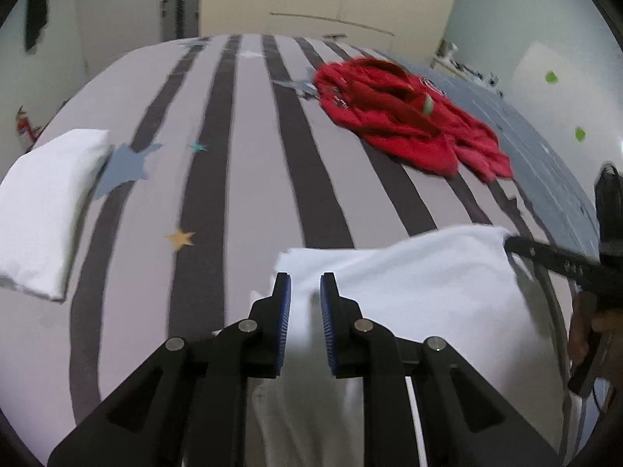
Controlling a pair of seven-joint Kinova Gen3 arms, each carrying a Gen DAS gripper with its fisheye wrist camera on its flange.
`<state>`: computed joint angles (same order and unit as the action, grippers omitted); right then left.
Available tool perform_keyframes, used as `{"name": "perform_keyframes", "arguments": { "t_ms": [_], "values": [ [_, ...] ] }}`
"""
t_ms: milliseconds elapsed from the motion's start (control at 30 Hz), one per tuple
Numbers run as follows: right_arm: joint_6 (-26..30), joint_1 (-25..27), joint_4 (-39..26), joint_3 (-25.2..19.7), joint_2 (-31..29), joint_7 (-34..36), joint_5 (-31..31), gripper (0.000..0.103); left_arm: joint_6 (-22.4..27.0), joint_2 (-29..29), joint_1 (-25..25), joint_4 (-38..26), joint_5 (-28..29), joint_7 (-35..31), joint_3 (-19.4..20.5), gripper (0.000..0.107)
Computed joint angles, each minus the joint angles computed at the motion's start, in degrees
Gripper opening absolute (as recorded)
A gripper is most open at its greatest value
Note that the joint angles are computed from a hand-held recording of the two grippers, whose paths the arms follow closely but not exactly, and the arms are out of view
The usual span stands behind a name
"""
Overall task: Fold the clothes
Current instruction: 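Release both grippers and smooth the folded shirt flat, then grasp the folded shirt's end with both grippers and lift it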
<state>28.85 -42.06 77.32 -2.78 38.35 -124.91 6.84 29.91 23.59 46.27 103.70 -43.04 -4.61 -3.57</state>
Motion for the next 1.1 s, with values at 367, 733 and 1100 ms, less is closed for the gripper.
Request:
{"name": "perform_keyframes", "arguments": {
  "t_ms": [367, 733, 1100],
  "values": [
    [-1.47, 1.87, 1.23, -0.18, -1.12, -0.38, -3.06, 0.027, -0.4, -2.37, 0.36, 2.72, 2.53, 0.36, -1.22, 0.014],
    [-6.43, -6.04, 17.05, -3.68, -13.76, -2.58, -0.21, 0.028, 3.71, -9.75, 7.64, 7.72, -3.56, 13.93, 9.61, 0.014],
    [-7.22, -11.98, 22.52, -5.73, -12.04, -8.05, -0.97, 0.028, 5.93, -7.39, 9.38, 10.67, -1.77, 22.81, 12.2, 0.014]
  ]
}}
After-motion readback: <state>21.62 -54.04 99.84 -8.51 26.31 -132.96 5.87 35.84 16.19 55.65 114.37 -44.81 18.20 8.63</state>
